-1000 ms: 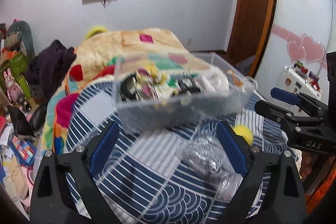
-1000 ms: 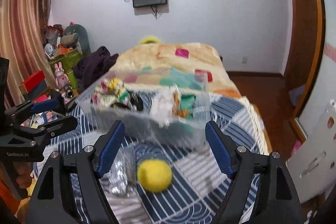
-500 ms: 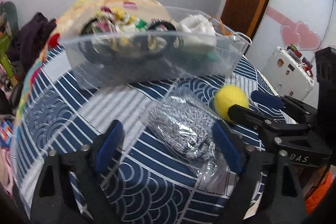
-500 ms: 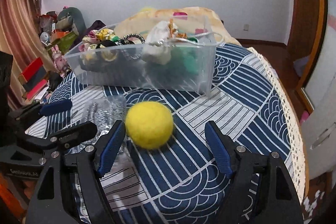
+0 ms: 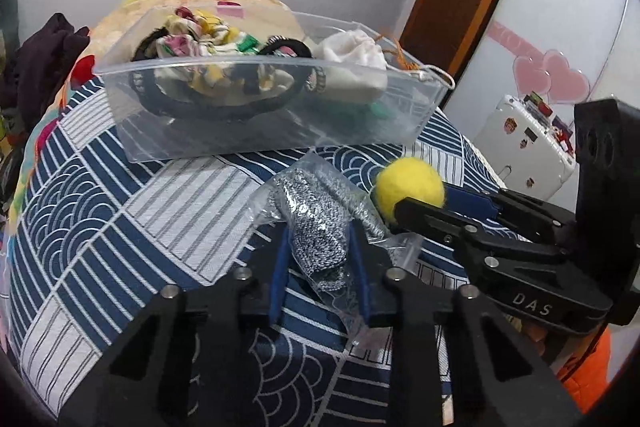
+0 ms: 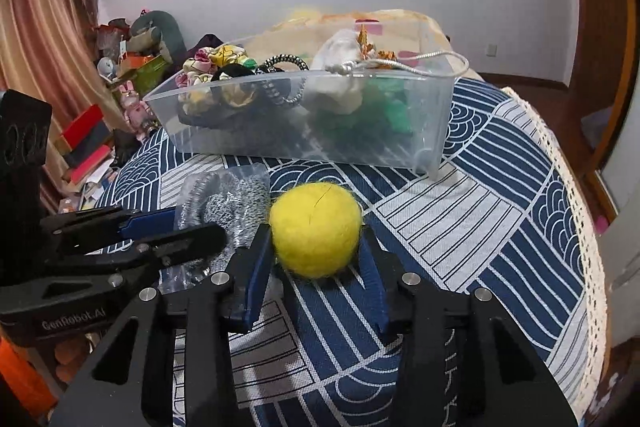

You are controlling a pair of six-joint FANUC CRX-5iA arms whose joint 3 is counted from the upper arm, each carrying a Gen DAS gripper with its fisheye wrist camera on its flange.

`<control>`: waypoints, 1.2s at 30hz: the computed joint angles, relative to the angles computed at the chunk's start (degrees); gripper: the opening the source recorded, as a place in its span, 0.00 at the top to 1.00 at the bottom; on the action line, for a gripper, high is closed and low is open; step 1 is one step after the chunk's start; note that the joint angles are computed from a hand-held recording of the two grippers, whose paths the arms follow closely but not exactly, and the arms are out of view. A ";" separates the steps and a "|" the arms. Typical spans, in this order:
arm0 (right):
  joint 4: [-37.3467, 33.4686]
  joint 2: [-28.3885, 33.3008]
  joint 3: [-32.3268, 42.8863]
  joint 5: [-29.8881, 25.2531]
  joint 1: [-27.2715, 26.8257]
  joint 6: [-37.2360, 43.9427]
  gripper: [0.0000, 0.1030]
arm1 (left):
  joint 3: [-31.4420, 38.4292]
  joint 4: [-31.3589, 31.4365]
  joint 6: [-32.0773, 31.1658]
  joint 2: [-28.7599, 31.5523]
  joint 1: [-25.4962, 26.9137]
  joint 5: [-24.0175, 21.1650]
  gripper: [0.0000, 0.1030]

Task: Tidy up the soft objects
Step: 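Grasp the silver mesh bag with the left tool while the right tool grasps the yellow ball, then drop the mesh bag into the box with the left tool while the right tool drops the ball in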

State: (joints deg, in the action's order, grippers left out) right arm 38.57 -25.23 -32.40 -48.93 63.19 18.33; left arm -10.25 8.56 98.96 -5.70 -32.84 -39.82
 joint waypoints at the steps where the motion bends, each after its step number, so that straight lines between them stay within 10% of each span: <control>1: 0.47 -0.03 -0.06 -0.24 0.15 -0.40 0.63 | 0.45 -1.70 1.66 -0.35 -0.16 -0.32 0.77; 36: 21.15 1.50 2.50 6.03 -6.45 -8.34 0.62 | 13.46 -24.03 14.44 -1.56 -0.41 0.18 0.80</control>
State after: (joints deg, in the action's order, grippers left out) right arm 59.72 -23.73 -29.90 -42.90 56.74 9.98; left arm 3.21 -15.47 113.39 -7.26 -33.25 -39.64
